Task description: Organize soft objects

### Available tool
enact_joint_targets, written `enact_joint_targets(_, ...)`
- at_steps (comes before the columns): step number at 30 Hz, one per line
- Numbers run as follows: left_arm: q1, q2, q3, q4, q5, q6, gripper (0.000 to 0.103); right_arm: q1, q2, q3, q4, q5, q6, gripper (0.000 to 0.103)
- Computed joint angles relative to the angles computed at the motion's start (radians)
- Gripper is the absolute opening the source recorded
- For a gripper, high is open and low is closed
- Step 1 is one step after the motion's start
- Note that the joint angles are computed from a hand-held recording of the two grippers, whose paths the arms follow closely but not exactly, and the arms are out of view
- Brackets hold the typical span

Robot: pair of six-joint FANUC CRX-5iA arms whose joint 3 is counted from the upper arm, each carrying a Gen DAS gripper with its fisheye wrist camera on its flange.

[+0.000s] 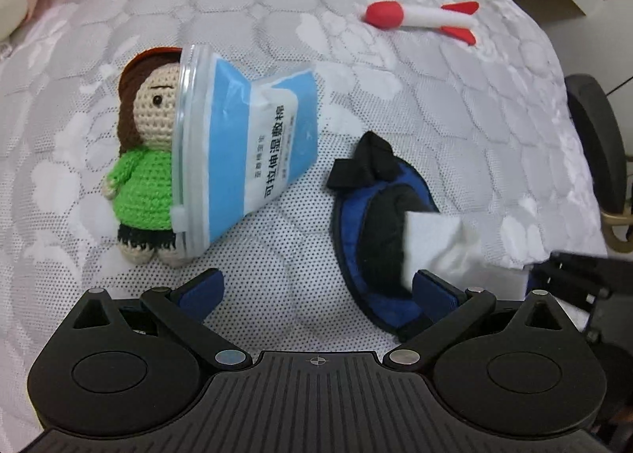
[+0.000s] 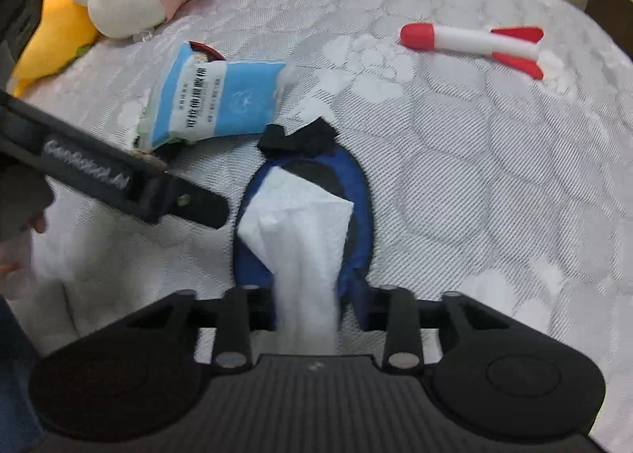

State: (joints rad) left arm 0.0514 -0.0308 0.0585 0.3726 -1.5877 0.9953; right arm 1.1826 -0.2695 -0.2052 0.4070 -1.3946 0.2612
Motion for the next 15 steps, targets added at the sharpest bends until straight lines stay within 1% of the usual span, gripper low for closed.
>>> enact_joint_targets(2,0.008,-0.004,0.002,-0.007,0.003,0.0,0.103,-0.006,0.018,0.009,0.009,-0.033,0.039,0.023)
enact_joint_targets(3,0.011,-0.008,0.001,-0.007,0.007,-0.002,0.103,-0.008,0.024,0.01,0.018,-0.054,0.056,0.019)
enact_joint_targets(4,0.014,-0.011,-0.002,-0.004,0.014,-0.005,0.103,-0.008,0.025,0.004,0.031,-0.071,0.06,0.018)
enact_joint_targets(5,0.028,-0.023,-0.018,0.027,0.033,-0.019,0.103,-0.018,0.023,-0.004,0.04,-0.077,0.059,0.018)
enact_joint_targets(7,0.073,-0.058,-0.077,0.154,0.091,-0.071,0.103,-0.043,0.0,-0.028,0.043,-0.062,0.008,0.018)
enact_joint_targets(8,0.092,-0.074,-0.107,0.218,0.118,-0.098,0.103,-0.055,-0.017,-0.044,0.039,-0.043,-0.024,0.018)
enact_joint_targets(10,0.123,-0.101,-0.159,0.338,0.17,-0.148,0.103,-0.077,-0.071,-0.085,0.026,0.031,-0.109,0.018)
enact_joint_targets(11,0.13,-0.112,-0.172,0.363,0.198,-0.164,0.103,-0.078,-0.097,-0.105,0.032,0.066,-0.145,0.018)
enact_joint_targets(12,0.133,-0.121,-0.181,0.37,0.228,-0.176,0.103,-0.072,-0.129,-0.131,0.051,0.109,-0.191,0.018)
enact_joint_targets(13,0.128,-0.127,-0.181,0.352,0.259,-0.177,0.103,-0.064,-0.161,-0.158,0.077,0.156,-0.232,0.018)
enact_joint_targets(15,0.095,-0.124,-0.163,0.254,0.318,-0.147,0.103,-0.054,-0.224,-0.212,0.112,0.275,-0.295,0.018)
